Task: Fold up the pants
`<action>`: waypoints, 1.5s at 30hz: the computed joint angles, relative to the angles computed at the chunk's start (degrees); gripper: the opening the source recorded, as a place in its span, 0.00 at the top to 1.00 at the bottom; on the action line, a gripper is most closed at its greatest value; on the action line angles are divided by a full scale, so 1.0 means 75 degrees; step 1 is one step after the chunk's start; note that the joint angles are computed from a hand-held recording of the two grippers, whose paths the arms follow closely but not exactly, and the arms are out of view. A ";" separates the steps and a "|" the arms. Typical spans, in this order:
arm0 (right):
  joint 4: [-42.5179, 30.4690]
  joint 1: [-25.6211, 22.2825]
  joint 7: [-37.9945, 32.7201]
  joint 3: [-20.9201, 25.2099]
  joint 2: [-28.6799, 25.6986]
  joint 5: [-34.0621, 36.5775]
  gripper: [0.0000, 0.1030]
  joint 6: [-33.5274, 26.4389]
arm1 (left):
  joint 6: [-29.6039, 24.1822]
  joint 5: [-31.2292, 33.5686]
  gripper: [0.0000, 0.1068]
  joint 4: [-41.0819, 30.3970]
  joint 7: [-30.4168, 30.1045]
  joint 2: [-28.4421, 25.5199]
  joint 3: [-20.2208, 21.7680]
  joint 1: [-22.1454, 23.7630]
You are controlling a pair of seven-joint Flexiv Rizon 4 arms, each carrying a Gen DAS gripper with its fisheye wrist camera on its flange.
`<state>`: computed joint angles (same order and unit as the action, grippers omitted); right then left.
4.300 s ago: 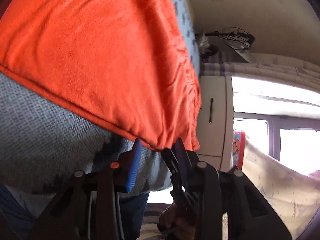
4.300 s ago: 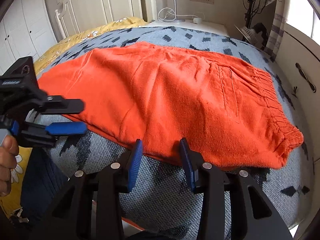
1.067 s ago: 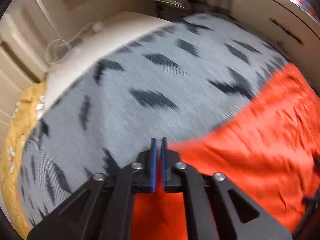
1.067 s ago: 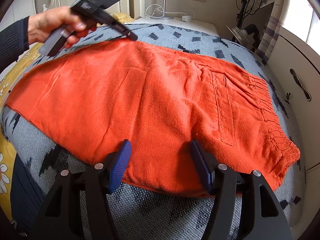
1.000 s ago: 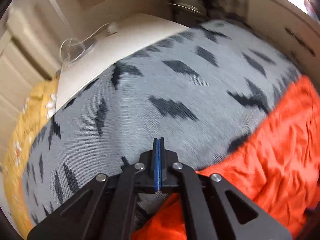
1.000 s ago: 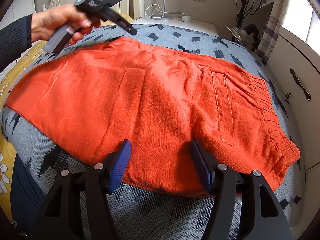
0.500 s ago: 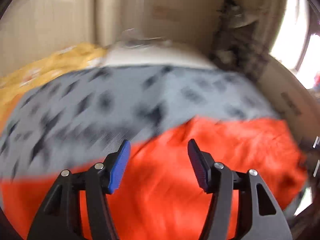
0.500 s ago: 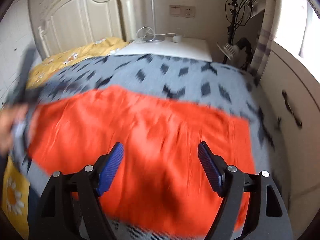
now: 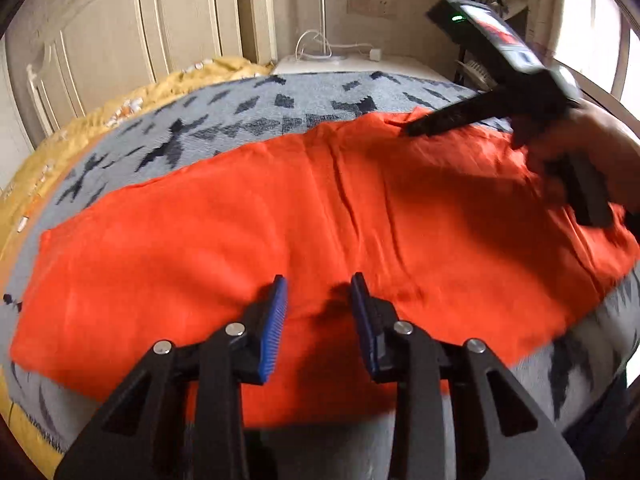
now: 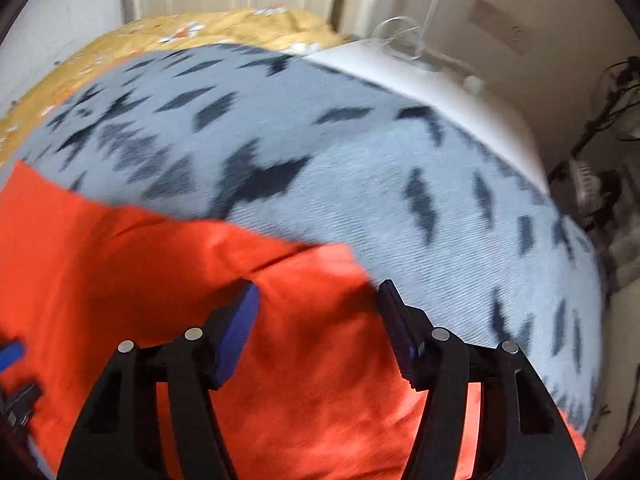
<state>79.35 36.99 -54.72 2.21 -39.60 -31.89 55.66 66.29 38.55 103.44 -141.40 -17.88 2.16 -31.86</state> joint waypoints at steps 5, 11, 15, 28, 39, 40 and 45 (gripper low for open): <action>0.0631 0.0529 0.1132 -0.0895 0.0279 -0.1238 0.33 0.0171 | 0.0346 0.0764 0.59 0.0563 -0.1198 0.0595 0.0296 -0.0127; 0.2179 0.0326 0.3470 -0.1000 0.1384 -0.2486 0.24 0.1377 | -0.0298 0.2258 0.40 0.0626 -0.2918 0.1159 0.0528 0.0145; 0.3424 0.0109 0.4805 -0.0773 0.2129 -0.3231 0.17 0.2134 | -0.0056 0.1945 0.36 0.0425 -0.1666 0.0974 0.0050 0.0781; 0.4607 -0.0553 0.5160 0.0478 0.2698 -0.2495 0.12 0.1191 | 0.0658 -0.1407 0.39 0.0897 0.1129 0.0459 0.0307 0.1789; 0.4822 -0.0618 0.5622 0.0430 0.2773 -0.3018 0.11 0.1435 | 0.1438 -0.1301 0.28 0.2986 0.0824 0.1829 0.0684 0.3036; 0.4823 -0.0621 0.5629 0.0433 0.2772 -0.3028 0.11 0.1431 | 0.1202 -0.1033 0.28 0.2969 0.0531 0.1916 0.0701 0.3099; 0.4841 -0.0628 0.5705 0.0429 0.2779 -0.3082 0.11 0.1428 | -0.1028 0.0430 0.31 0.2399 -0.1521 0.2478 0.0178 0.3230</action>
